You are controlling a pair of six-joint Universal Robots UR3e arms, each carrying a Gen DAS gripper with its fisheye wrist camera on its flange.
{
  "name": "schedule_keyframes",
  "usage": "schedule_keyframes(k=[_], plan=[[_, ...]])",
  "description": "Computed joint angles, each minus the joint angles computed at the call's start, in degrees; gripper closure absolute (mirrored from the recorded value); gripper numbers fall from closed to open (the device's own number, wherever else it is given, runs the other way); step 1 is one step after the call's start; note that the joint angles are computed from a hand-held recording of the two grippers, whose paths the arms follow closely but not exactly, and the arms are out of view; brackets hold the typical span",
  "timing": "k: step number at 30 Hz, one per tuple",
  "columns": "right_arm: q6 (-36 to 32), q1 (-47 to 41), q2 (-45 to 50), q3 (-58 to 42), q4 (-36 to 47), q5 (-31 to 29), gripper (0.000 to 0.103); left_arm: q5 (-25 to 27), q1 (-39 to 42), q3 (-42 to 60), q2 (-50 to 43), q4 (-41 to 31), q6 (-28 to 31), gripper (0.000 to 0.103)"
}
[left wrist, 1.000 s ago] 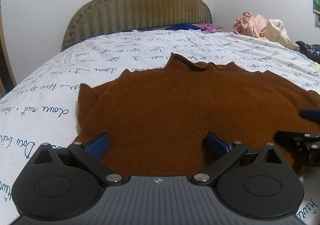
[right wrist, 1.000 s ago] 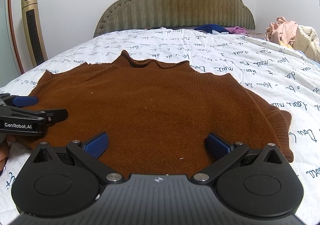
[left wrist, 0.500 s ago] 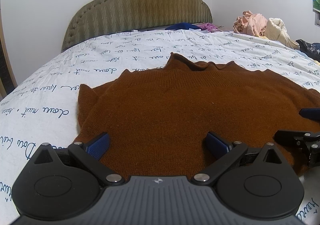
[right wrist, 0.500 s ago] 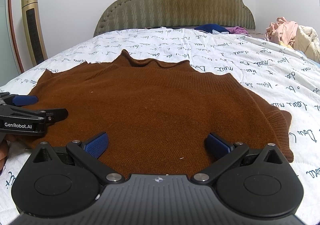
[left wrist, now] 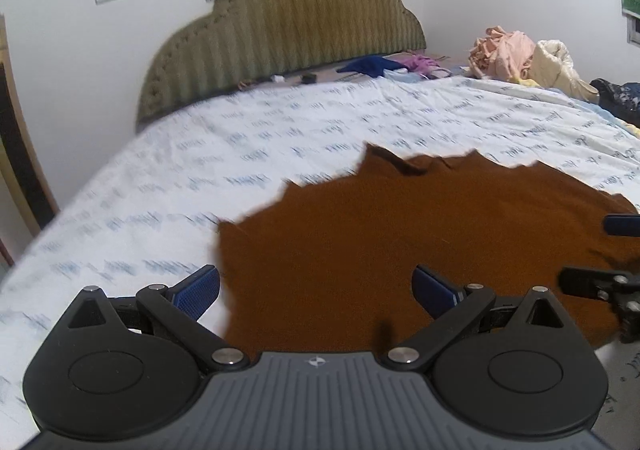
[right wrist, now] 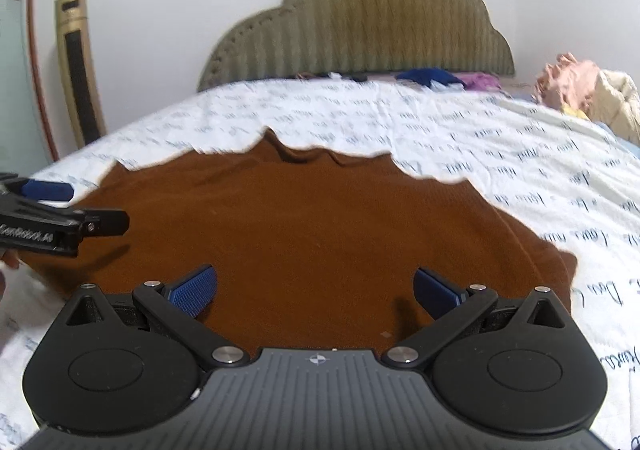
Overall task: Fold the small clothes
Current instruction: 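Grasp the sweater edge with the left tool and lift it up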
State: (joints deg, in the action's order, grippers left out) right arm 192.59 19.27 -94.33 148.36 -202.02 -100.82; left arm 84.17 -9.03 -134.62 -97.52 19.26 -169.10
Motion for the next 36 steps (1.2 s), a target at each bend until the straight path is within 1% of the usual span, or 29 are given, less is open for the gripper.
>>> schedule_keyframes(k=[3, 6, 7, 8, 12, 13, 16, 18, 22, 26, 28, 29, 30, 31, 32, 33, 34, 36], plan=[[-0.9, 5.2, 0.4, -4.9, 4.3, -3.5, 0.0, -5.2, 6.0, 1.5, 3.1, -5.7, 2.1, 0.0], [-4.2, 10.1, 1.4, -10.2, 9.4, -4.3, 0.0, -8.3, 10.1, 6.5, 1.9, -13.0, 2.5, 0.0], [-5.9, 13.0, 3.3, -12.8, 10.3, -6.4, 0.0, -9.1, 11.4, 8.3, 1.0, -15.2, 2.4, 0.0], [-7.6, 15.7, 5.3, -15.2, 11.0, -8.7, 0.0, -11.0, 13.1, 10.3, 0.2, -18.1, 2.5, 0.0], [-14.0, 24.3, 13.1, -25.4, 17.6, -16.1, 0.0, -20.8, 19.0, 18.9, -3.0, -34.1, 4.2, 0.0], [-15.3, 25.9, 15.3, -27.6, 18.4, -17.8, 0.0, -23.0, 20.0, 21.1, -3.9, -38.0, 4.5, 0.0], [-18.7, 29.8, 21.8, -32.7, 18.2, -22.0, 0.001, -28.8, 21.8, 25.7, -6.9, -45.7, 4.7, 0.0], [-20.4, 31.6, 26.4, -36.7, 18.6, -25.6, 0.001, -31.6, 22.0, 29.0, -9.4, -49.5, 4.5, 0.0], [-21.7, 33.1, 33.5, -43.8, 19.3, -29.9, 0.001, -35.4, 21.5, 37.3, -16.0, -56.0, 1.4, 0.0], [-21.5, 32.5, 37.6, -50.2, 21.3, -31.2, 0.002, -39.4, 20.8, 45.3, -22.6, -59.7, -1.9, 0.001], [-21.2, 32.0, 39.7, -53.2, 22.1, -31.2, 0.004, -39.9, 19.9, 48.3, -24.7, -60.4, -3.0, 0.001], [-21.2, 31.7, 40.6, -54.7, 22.4, -31.0, 0.007, -39.6, 19.2, 49.7, -25.8, -60.1, -3.9, 0.001], [-21.3, 31.5, 41.5, -55.9, 22.4, -30.8, 0.012, -39.0, 18.5, 51.1, -26.7, -59.9, -4.8, 0.006], [-21.5, 31.2, 42.4, -57.2, 22.6, -30.4, 0.014, -38.3, 17.8, 52.3, -27.6, -59.4, -5.4, 0.012], [-21.7, 31.0, 43.2, -58.4, 22.7, -29.9, 0.021, -36.9, 17.0, 53.6, -28.2, -59.1, -5.9, 0.031], [-21.7, 30.9, 43.6, -59.3, 23.2, -29.3, 0.031, -34.7, 16.0, 55.0, -28.8, -59.3, -6.4, 0.053], [-21.6, 30.7, 43.5, -59.4, 23.3, -28.3, 0.037, -31.9, 14.8, 56.8, -29.6, -59.5, -7.1, 0.061], [-21.9, 30.6, 43.3, -59.5, 24.1, -26.6, 0.067, -29.3, 14.0, 58.4, -30.2, -60.3, -7.2, 0.082]])
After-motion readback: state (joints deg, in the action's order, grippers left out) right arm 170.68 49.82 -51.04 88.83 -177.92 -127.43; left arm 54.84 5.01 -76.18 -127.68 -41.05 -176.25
